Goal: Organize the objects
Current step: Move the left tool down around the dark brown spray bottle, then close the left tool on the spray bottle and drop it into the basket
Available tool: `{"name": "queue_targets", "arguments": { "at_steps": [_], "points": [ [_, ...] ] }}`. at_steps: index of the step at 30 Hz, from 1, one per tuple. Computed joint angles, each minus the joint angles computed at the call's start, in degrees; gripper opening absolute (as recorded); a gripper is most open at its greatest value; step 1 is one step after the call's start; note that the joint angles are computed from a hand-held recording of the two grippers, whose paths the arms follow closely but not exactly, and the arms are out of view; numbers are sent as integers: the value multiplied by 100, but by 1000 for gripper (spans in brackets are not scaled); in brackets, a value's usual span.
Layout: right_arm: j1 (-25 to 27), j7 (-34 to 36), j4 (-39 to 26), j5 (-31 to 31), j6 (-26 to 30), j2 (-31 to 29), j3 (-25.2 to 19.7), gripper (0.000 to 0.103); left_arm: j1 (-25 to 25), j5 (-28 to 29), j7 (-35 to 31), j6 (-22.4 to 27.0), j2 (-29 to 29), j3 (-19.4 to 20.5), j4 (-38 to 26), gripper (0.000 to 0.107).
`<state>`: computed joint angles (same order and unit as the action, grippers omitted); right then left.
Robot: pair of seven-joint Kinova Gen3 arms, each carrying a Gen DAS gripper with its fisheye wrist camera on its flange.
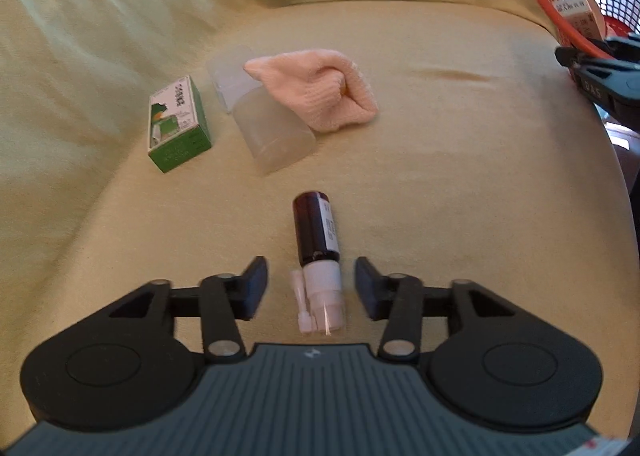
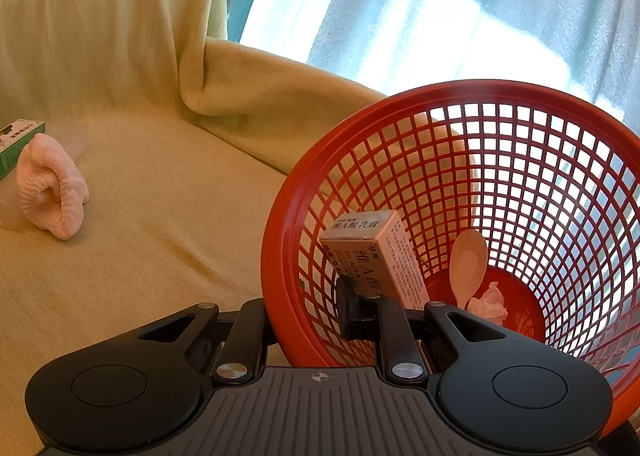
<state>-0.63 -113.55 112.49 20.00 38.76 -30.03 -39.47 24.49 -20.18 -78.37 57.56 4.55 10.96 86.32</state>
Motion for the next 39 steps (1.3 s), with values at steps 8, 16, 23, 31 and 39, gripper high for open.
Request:
{"name": "queue_targets", "arguments": {
  "at_steps": [8,16,23,31,39],
  "points": [
    [16,16,-3,-18,0,-5,-10,14,107,-68,56,75,398,-50,-427,39],
    [35,20,-5,-28,-1,-9,-27,14,270,-38,-222,484,630,-146,-792,19],
    [47,10,-8,-44,-8,-14,-39,14,441,-183,-746,895,698,-124,-1373,19],
    [69,-3,-16,-49,-12,-11,-58,14,764,-187,-1822,1322,990,-71,-2617,19],
    [69,1,-15,-54,-12,-14,-57,14,1212,177,-3078,1633,1637,-10,-4312,19]
  ]
}}
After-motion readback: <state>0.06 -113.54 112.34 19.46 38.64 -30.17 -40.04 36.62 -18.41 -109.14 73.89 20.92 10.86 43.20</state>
